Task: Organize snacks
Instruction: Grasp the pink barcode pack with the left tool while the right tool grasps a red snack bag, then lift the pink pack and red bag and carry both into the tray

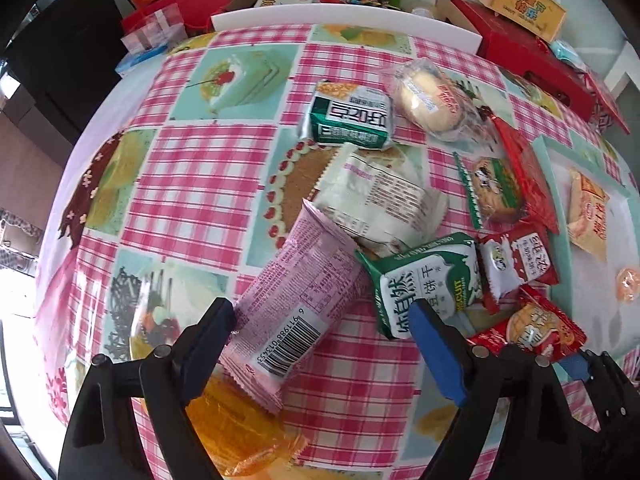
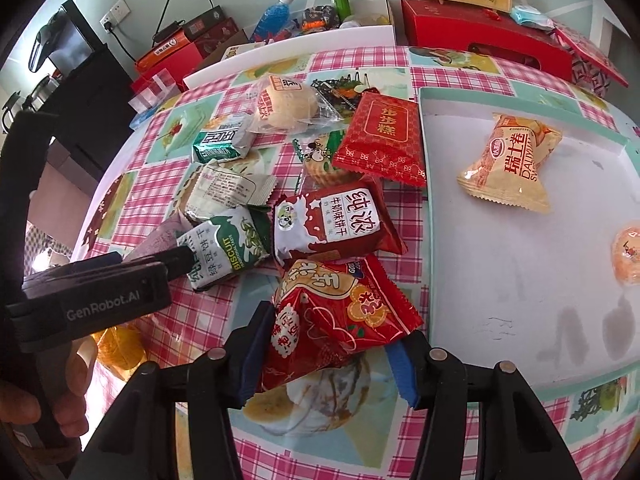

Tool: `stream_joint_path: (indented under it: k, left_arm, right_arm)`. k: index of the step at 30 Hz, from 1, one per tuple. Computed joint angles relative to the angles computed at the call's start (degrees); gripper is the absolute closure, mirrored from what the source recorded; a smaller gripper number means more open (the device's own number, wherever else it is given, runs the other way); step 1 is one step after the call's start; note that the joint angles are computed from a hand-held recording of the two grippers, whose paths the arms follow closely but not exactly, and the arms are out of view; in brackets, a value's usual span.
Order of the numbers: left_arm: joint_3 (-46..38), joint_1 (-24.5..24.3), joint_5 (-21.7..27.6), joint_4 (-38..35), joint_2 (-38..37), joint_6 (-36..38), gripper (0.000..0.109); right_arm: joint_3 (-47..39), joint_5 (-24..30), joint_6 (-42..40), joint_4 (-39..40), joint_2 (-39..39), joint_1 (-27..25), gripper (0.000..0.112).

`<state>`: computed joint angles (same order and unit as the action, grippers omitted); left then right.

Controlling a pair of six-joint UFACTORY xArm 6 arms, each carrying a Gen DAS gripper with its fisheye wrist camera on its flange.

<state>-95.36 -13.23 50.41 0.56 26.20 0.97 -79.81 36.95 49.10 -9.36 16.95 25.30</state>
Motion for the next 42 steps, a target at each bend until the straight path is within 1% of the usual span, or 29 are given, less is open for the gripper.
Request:
stream_joint_path:
  k: [6, 8, 14, 18, 19, 23, 25, 26, 27, 28, 29, 31, 35, 42]
  left_arm:
    - [0.47, -0.36, 0.35, -5.2, -0.71, 3.51, 0.02]
    - [1.35, -1.06, 0.32, -5.31, -1.45, 3.7, 0.024]
    - [1.17, -1.84, 0.19, -4.37, -1.13, 2.58, 0.026]
    - [-0.75, -1.49, 0.29, -4.29, 0.72, 2.67, 0.026]
    - [-0.8, -1.46, 0.38, -4.36, 0.79, 2.64, 0.028]
    - [-1.84, -0.46, 0.13, -5.07, 1.49, 2.2, 0.043]
    - [-2.56, 0.38, 0.36, -6.21, 2.04, 2.19, 0.049]
    - [-2.62, 0.56, 0.25, -6.17, 2.07, 1.8, 0.054]
    - [-2.81, 0.68, 0.19, -5.97, 2.16, 1.35, 0.057]
    - [-2.92, 0.77, 0.07, -5.46, 2.27, 0.72, 0.062]
    - [-3.13, 0.84, 0.07, -4.67, 2.48, -0.11, 0.065]
    - [-3.41, 1.2, 0.19, -5.55, 2.66, 0.02, 0.066]
    - [-4.04, 1.31, 0.21, -4.52, 3.01, -1.05, 0.071]
    - [-3.56, 2.06, -0.46, -4.86, 2.19, -2.8, 0.076]
  right_arm:
    - [-0.07, 0.25, -0.15, 0.12, 0.04, 0.01, 0.056]
    - [-0.06, 0.27, -0.17, 0.11, 0.04, 0.02, 0.056]
    - [-0.03, 0.09, 0.11, -0.13, 0.11, 0.05, 0.056]
    - [0.06, 0.0, -0.41, 0.48, 0.24, 0.0, 0.056]
    - [0.09, -0.08, -0.59, 0.73, 0.31, -0.02, 0.056]
    - [0.31, -0.38, -1.11, 1.43, 0.32, -0.14, 0.056]
    - [0.26, -0.37, -1.24, 1.46, 0.37, -0.17, 0.056]
    - [0.18, -0.3, -1.23, 1.42, 0.41, -0.18, 0.056]
    - [0.16, -0.32, -1.29, 1.38, 0.42, -0.18, 0.057]
    - [0.03, -0.25, -1.36, 1.32, 0.5, -0.21, 0.057]
    - [-0.03, -0.17, -1.3, 1.17, 0.51, -0.21, 0.057]
    - [0.02, -0.14, -0.93, 0.8, 0.43, -0.18, 0.058]
    - [0.04, 0.21, -0.01, -0.46, 0.22, -0.1, 0.06]
    - [0.72, -0.42, 0.95, -1.62, -0.61, -0.29, 0.062]
